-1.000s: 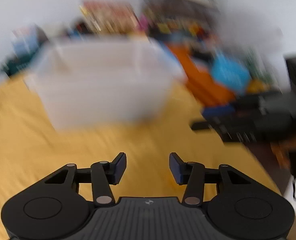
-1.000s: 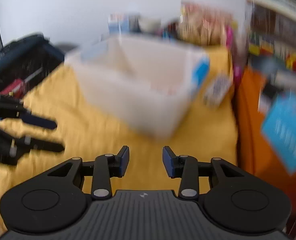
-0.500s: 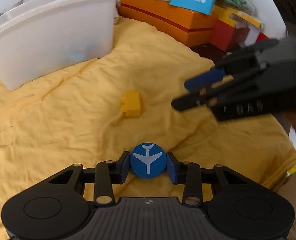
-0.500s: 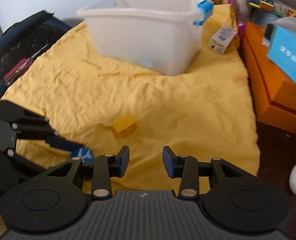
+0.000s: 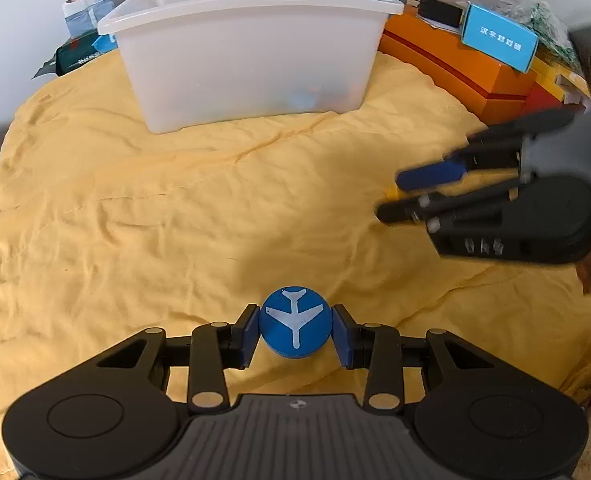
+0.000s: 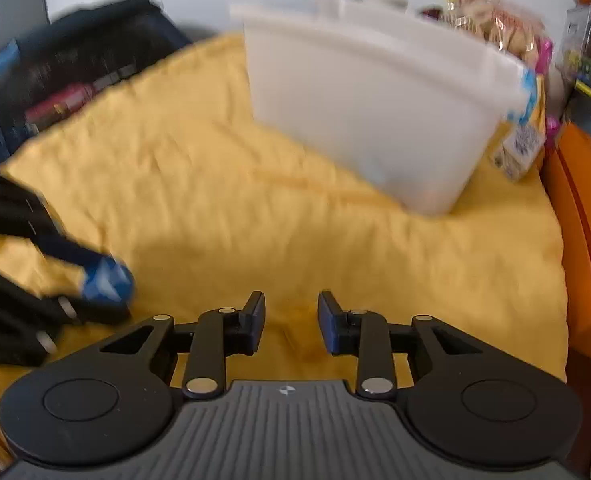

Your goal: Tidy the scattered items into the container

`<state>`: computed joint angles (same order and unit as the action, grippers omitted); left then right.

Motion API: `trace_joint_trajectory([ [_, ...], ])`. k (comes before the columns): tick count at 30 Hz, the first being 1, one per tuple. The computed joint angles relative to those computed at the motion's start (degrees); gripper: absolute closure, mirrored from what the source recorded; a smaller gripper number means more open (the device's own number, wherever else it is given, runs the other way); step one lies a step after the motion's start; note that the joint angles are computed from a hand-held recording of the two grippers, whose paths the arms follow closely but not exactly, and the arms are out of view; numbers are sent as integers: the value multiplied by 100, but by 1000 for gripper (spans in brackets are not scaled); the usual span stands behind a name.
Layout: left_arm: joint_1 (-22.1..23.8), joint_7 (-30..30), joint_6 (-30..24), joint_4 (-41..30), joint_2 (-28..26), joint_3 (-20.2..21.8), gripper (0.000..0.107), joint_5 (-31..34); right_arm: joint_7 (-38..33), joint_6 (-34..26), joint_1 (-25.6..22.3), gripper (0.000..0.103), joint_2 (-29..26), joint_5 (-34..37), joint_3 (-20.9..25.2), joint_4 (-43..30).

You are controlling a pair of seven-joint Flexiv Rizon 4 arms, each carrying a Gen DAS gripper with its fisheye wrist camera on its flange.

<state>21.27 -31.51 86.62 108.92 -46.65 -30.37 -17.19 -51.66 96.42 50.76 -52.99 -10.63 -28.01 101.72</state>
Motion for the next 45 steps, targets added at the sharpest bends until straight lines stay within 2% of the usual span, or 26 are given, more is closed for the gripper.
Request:
trace_joint_trajectory([
  [1, 20, 7, -18, -9, -14, -26, 65, -6, 61, 65, 222, 71, -47, 74, -251, 124],
  [3, 56, 49, -31, -13, -45, -71, 65, 1, 129, -85, 406, 74, 17, 156, -422, 350],
  [5, 69, 105, -105, -63, -93, -90, 65, 5, 249, -163, 182, 75, 169, 233, -144, 482],
  [7, 36, 139, -146, -82, -105, -64, 65, -7, 421, 73, 253, 75, 173, 405, -229, 692],
  [11, 89, 280, -220, -91, -124, -135, 65, -74, 469, 137, 564, 73, 175, 457, -555, 798],
  [14, 66, 353, -257, -120, -130, -125, 65, -117, 185, 277, 1052, 73, -163, 454, -1128, 660],
  [18, 55, 497, -380, -159, -119, -91, 65, -177, -1, -335, 1283, 73, -523, 243, -1381, 187],
  [20, 55, 598, -451, -178, -113, -78, 65, -219, 166, -715, 1393, 71, -707, 42, -1554, 18],
  [22, 38, 698, -497, -194, -103, -62, 65, -266, 354, -811, 1466, 72, -802, -92, -1705, 17],
  [26, 9, 898, -563, -231, -114, -54, 65, -378, 920, -864, 1449, 77, -647, -67, -1722, 245],
  [28, 9, 975, -627, -260, -122, -63, 65, -456, 1196, -923, 1337, 79, -441, -15, -1566, 392],
  [34, -60, 1162, -761, -368, -162, -56, 65, -712, 2008, -114, 848, 83, 6, 533, -964, 890],
  [38, -126, 1285, -863, -445, -178, -7, 65, -850, 1831, 134, 920, 83, 181, 670, -955, 1079],
  [42, -139, 1477, -889, -469, -202, -16, 65, -962, 1496, 37, 636, 82, 305, 534, -535, 1019],
  [45, -168, 1539, -938, -481, -185, 18, 65, -1053, 1456, 146, 726, 71, 182, 579, -648, 1004],
])
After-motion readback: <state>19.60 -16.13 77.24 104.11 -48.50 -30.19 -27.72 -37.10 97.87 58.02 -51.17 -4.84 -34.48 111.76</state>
